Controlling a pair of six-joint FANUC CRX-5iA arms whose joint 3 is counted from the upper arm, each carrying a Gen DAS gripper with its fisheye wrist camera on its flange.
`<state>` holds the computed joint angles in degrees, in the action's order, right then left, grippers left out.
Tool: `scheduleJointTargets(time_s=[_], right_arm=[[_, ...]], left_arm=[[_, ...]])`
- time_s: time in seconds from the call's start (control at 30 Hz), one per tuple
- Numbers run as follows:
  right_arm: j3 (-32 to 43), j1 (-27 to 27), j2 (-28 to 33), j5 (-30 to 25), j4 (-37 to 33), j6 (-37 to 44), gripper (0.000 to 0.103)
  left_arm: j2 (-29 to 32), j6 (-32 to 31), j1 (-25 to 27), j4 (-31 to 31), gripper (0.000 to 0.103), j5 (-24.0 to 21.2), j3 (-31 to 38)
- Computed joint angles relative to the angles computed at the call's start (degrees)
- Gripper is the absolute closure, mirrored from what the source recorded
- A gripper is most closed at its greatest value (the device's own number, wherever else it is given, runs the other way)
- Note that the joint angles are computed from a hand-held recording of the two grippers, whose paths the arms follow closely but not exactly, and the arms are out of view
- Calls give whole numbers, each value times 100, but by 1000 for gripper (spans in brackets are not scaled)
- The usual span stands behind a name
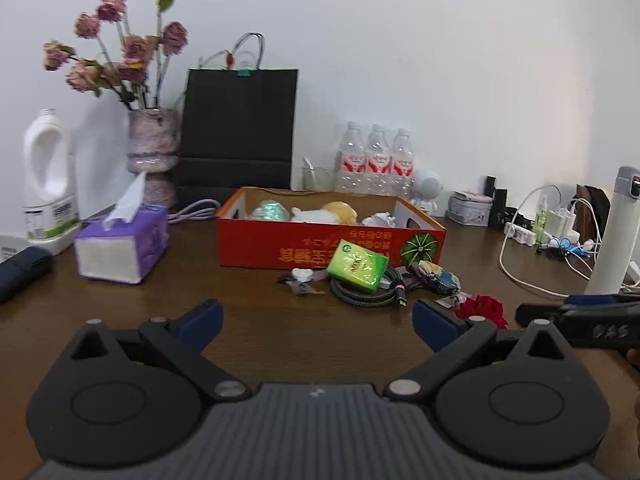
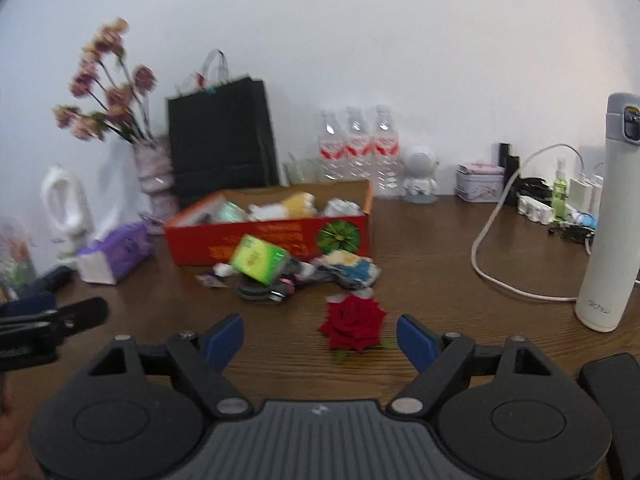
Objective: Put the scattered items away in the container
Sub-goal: 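Grasp the red rose with the right tool while the left tool grasps a small white item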
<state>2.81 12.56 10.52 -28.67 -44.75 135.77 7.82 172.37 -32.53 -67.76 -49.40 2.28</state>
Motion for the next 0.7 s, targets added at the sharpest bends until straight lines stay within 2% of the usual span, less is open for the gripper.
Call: scheduleJointTargets(time_s=[0.07,0.13,0.17,0.2,0.23,0.3,0.37,0.47,0.5,0.53,0.6,0.67,0.7], right_arm=[[180,204,265,85,655,-543,30],[402,354,565,123,1231,-1010,31],[475,444,698,195,1546,-1300,31],[545,530,827,231,1857,-1581,31],[663,599,971,172,2141,-1839,31],[871,655,1179,47,2332,-2011,32],[952,703,1294,58,2479,-2114,32],[1103,706,1429,-70,2544,-2127,37],[1155,698,1460,-145,2519,-2113,40],[1206,684,1494,-202,2479,-2109,40],[1283,665,1542,-294,2402,-2088,44],[1277,663,1550,-226,2308,-1946,48],[1284,657,1549,-222,2228,-1847,54]], left_arm=[[158,-369,355,233,8,316,185],[302,-1103,962,972,19,950,349],[377,-1577,1286,1469,20,1317,387],[493,-2110,1600,2015,28,1624,438],[641,-2461,1793,2382,35,1706,542],[920,-3144,2100,3027,36,1848,721],[1115,-3546,2245,3326,35,1918,844],[1376,-4086,2365,3759,37,1717,1080],[1413,-4185,2425,3918,45,1769,1068],[1453,-4294,2478,4074,62,1798,1066],[1567,-4546,2547,4347,81,1621,1176],[1574,-4596,2580,4384,97,1686,1148],[1566,-4594,2590,4398,99,1695,1129]])
